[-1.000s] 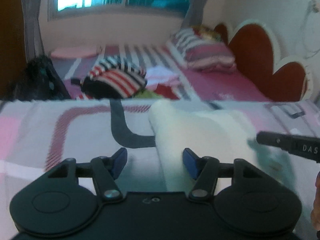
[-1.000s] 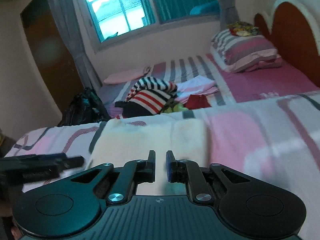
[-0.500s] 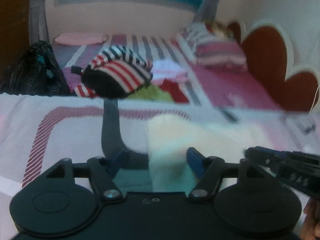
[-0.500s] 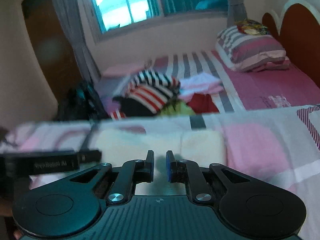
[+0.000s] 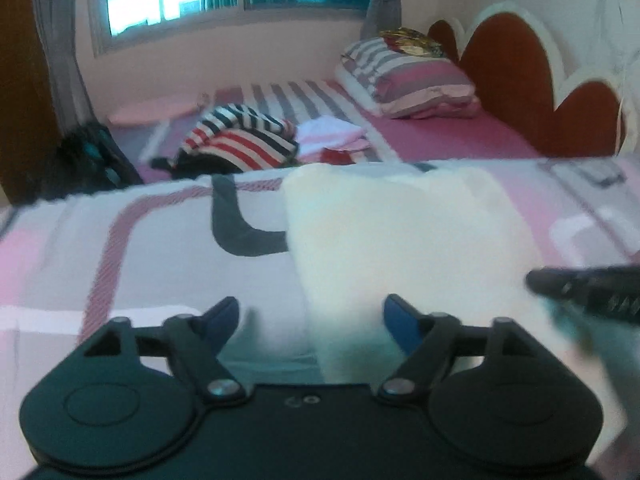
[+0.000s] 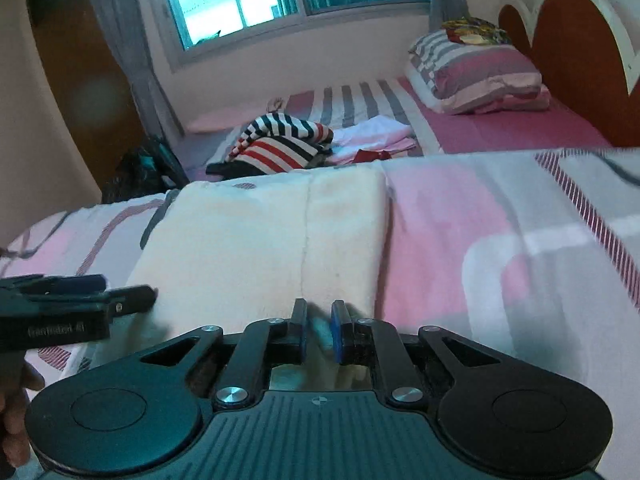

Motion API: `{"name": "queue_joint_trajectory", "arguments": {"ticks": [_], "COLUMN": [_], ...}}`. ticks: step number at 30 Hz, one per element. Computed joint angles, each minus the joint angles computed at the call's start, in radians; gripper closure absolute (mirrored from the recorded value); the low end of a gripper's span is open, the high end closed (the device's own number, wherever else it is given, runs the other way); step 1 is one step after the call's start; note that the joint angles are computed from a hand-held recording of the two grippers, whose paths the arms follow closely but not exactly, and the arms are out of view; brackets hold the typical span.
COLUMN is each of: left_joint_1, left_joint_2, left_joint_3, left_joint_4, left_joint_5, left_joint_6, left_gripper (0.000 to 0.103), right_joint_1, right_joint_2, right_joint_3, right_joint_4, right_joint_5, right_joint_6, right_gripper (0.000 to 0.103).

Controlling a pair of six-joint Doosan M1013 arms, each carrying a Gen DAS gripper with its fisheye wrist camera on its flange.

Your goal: Fold small clothes

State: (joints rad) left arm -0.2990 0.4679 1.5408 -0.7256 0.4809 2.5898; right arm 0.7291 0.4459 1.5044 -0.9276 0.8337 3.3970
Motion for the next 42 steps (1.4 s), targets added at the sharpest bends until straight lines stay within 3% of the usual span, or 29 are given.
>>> {"name": "queue_joint_trajectory", "arguments": {"ticks": [4,11,15,16,18,19,21,24,25,26,28,30,32,33,36,38,41,42], "left_joint_1": [-0.005,0.005,-0.006,-0.004,0.018,0.029,0.046,0.060,0.066,0.076,0.087,0.088,0.089,0.093,0.104,0.101,0.103,0.105], "left_joint_2": [-0.013,-0.039,-0.041,-0.044,-0.047,-0.047,-0.045,-0.043,-0.042,-0.037,-0.017,-0.007,-0.009,-0.011,-0.032,-0.044,-0.042,-0.049], "left_joint_3": [0.007,0.031,0.048,0.053,0.049,0.045,0.041,0.045,0.045,0.041,0.007,-0.013,-0.013,-0.010,0.032,0.071,0.054,0.058], "left_joint_4": [0.038,0.039,0.134,0.126,0.028,-0.007,-0.048,-0.093,-0.113,-0.144,-0.125,-0.086,-0.069,-0.075,-0.054,-0.045,-0.043,-0.079], "left_joint_5": [-0.018,-0.025,-0.021,-0.023,0.022,0.048,0.085,0.078,0.080,0.106,0.191,0.228,0.249,0.266,0.301,0.267,0.272,0.243], "left_joint_6": [-0.027,-0.027,-0.055,-0.043,0.025,0.052,0.094,0.115,0.119,0.131,0.084,0.033,0.031,0.044,0.090,0.127,0.081,0.105], "left_gripper": [0.024,0.028,0.024,0.024,0.023,0.017,0.014,0.011,0.015,0.036,0.059,0.053,0.024,0.020,0.029,0.028,0.029,0.029], "right_joint_1": [-0.002,0.037,0.026,0.031,0.035,0.041,0.049,0.037,0.028,0.023,0.017,0.019,0.020,0.023,0.045,0.058,0.063,0.066], "right_joint_2": [-0.014,-0.046,-0.004,-0.002,-0.018,-0.032,-0.056,-0.088,-0.098,-0.106,-0.114,-0.121,-0.118,-0.116,-0.107,-0.094,-0.091,-0.093], "right_joint_3": [0.006,0.036,-0.008,-0.009,0.008,0.028,0.063,0.116,0.131,0.146,0.155,0.167,0.164,0.161,0.148,0.144,0.140,0.140], "right_joint_4": [0.004,-0.070,0.118,0.102,0.067,0.007,-0.069,-0.113,-0.112,-0.120,-0.113,-0.130,-0.123,-0.103,-0.019,0.033,0.000,-0.039], "right_joint_5": [-0.007,-0.021,0.000,0.006,-0.006,-0.016,-0.018,-0.071,-0.089,-0.111,-0.117,-0.137,-0.171,-0.185,-0.179,-0.175,-0.156,-0.143], "right_joint_6": [-0.005,0.049,-0.165,-0.156,-0.080,-0.009,0.097,0.223,0.252,0.283,0.303,0.315,0.284,0.247,0.132,0.068,0.127,0.178], "right_gripper": [0.091,0.092,0.092,0.091,0.091,0.091,0.091,0.091,0.091,0.091,0.090,0.090,0.090,0.090,0.090,0.091,0.090,0.090]}}
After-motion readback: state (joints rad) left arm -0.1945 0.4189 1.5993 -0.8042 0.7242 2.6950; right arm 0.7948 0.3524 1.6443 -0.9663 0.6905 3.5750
